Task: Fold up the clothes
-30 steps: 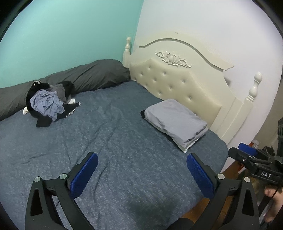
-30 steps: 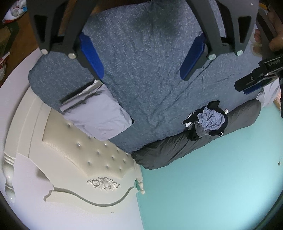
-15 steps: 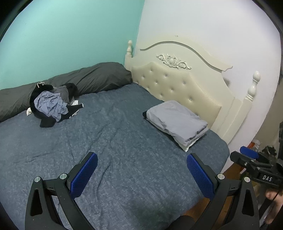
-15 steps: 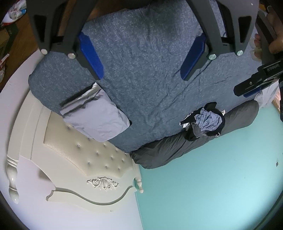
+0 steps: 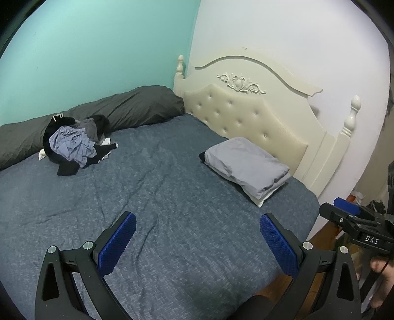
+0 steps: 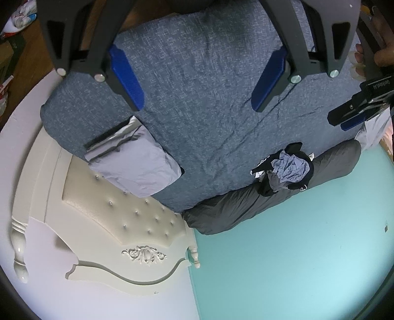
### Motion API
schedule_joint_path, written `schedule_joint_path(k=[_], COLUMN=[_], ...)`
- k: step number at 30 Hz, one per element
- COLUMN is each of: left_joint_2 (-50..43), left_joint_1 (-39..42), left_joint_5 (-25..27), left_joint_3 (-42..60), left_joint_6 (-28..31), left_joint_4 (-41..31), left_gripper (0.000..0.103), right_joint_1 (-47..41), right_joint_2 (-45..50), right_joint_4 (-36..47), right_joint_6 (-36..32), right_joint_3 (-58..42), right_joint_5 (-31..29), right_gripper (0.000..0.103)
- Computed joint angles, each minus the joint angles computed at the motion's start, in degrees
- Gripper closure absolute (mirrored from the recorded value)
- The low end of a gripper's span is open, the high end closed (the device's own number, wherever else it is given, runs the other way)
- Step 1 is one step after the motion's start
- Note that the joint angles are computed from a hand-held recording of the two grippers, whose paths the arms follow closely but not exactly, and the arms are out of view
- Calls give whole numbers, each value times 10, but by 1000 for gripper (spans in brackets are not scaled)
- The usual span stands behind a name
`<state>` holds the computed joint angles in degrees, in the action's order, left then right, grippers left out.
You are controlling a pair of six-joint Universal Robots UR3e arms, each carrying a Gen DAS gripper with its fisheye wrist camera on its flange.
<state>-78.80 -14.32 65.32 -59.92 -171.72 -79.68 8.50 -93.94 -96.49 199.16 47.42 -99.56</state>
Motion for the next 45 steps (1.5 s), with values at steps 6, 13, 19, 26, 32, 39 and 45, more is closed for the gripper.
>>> schedule_joint_path(k=[6, 13, 19, 26, 32, 39, 45], left_joint_2=[-2, -7, -11, -20, -21, -21, -21], left_joint_1=[0, -2, -3, -4, -9, -19, -16], left_joint_5=[-1, 9, 19, 27, 32, 43, 38], left_joint_3=[6, 8, 7, 11, 6, 1, 0], left_joint_6=[-3, -10, -11, -16, -19, -18, -23], left_joint_4=[1, 6, 16, 19, 29, 40, 38], left_gripper=[0, 0, 0, 0, 0, 0, 0], right_joint_1=[1, 4, 4, 1, -3, -2, -2], right_joint_2=[3, 6, 8, 11, 12, 14, 11], right_joint_4=[-1, -2, -1, -9, -12, -16, -18], right_joint_6=[1, 2, 3, 1, -1, -4, -3], right_joint_3=[-3, -3, -4, 0, 2, 1, 9], right_joint_5=[3, 0, 1, 5, 9, 10, 12], right_gripper=[13, 13, 13, 13, 13, 13, 13])
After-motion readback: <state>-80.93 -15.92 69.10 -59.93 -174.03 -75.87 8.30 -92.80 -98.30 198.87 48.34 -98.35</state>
